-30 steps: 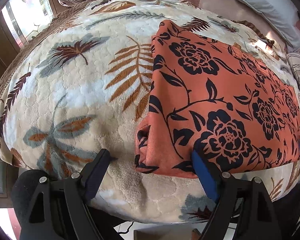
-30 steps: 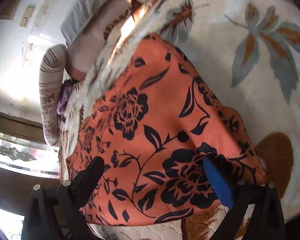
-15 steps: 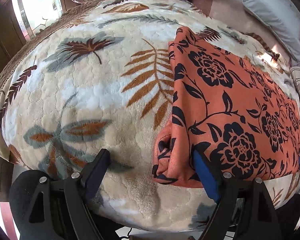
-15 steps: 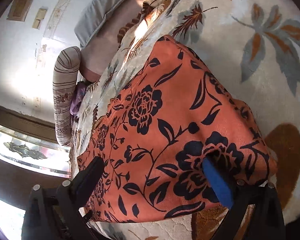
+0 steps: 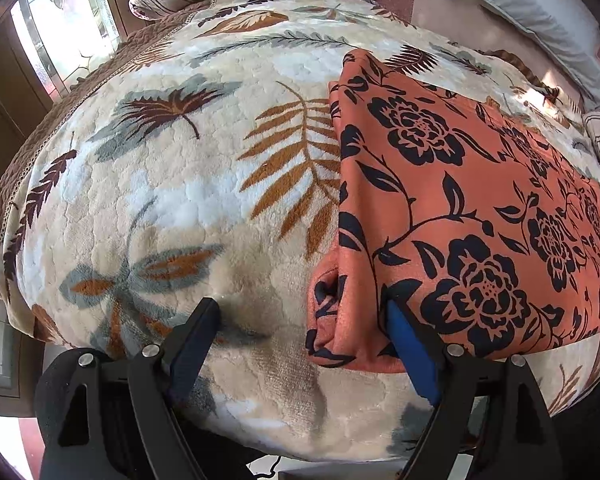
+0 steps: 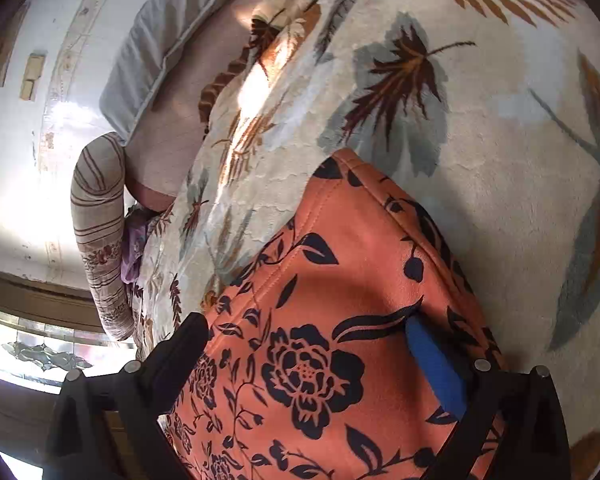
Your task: Fold small clothes
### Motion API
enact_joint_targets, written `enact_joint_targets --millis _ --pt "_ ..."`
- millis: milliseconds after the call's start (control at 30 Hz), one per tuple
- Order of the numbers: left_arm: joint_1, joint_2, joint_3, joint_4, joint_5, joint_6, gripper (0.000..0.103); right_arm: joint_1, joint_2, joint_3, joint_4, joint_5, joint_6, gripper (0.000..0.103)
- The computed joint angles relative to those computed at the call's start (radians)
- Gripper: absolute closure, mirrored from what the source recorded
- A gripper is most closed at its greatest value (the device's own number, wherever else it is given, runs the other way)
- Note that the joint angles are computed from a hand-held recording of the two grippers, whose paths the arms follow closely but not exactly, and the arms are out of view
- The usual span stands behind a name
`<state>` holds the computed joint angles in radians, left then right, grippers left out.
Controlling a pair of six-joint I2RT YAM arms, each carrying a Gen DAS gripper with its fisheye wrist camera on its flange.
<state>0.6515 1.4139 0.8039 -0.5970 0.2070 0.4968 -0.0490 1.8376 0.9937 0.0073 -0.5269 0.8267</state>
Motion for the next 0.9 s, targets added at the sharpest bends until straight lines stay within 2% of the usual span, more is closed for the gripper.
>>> enact_joint_targets --millis 133,200,267,300,400,533,567,600,633,667,767,900 --pt "-0.008 0.005 -0.001 0.011 -0.008 -0.007 0.016 0.029 -0.116 -0.054 0.02 -0.029 -0.068 0.002" --pt "-0.003 0.006 -0.003 0.013 -0.001 -0.005 0.016 0.036 -0.1 -0.064 0.01 -0.01 -0.09 0.002" --pt "0.001 0.008 0.001 0.007 0.002 -0.004 0.016 0.033 -0.021 -0.038 -0.039 0.012 -0.091 0.002" --pt "0.0 0.009 0.003 0.005 0.0 -0.004 0.016 0.03 -0.025 -0.059 -0.002 0.022 -0.081 0.003" --pt "0.004 0.004 -0.001 0.007 0.003 -0.004 0.016 0.045 -0.084 -0.036 -0.064 0.023 -0.072 0.002" --pt "0.005 -0.006 -0.011 0.016 0.005 -0.006 0.016 0.07 -0.176 -0.101 0.003 0.014 -0.076 0.002" --pt "0.006 -0.006 -0.012 0.016 0.006 -0.006 0.016 0.074 -0.157 -0.107 0.005 0.023 -0.085 0.001" --pt "0.007 -0.005 -0.011 0.013 0.008 -0.007 0.016 0.078 -0.095 -0.069 -0.055 0.025 -0.107 0.001" --pt "0.009 -0.006 -0.01 0.011 0.01 -0.006 0.016 0.08 -0.059 -0.074 -0.043 0.037 -0.085 0.001" --pt "0.011 -0.008 -0.011 0.01 0.011 -0.002 0.016 0.073 -0.074 -0.101 0.0 0.03 -0.076 0.001" --pt "0.015 -0.015 -0.015 0.008 0.012 0.0 0.016 0.087 -0.168 -0.12 -0.027 0.018 -0.041 0.001" --pt "0.012 -0.015 -0.018 0.015 0.009 -0.002 0.016 0.127 -0.297 -0.244 0.082 -0.022 -0.019 0.001"
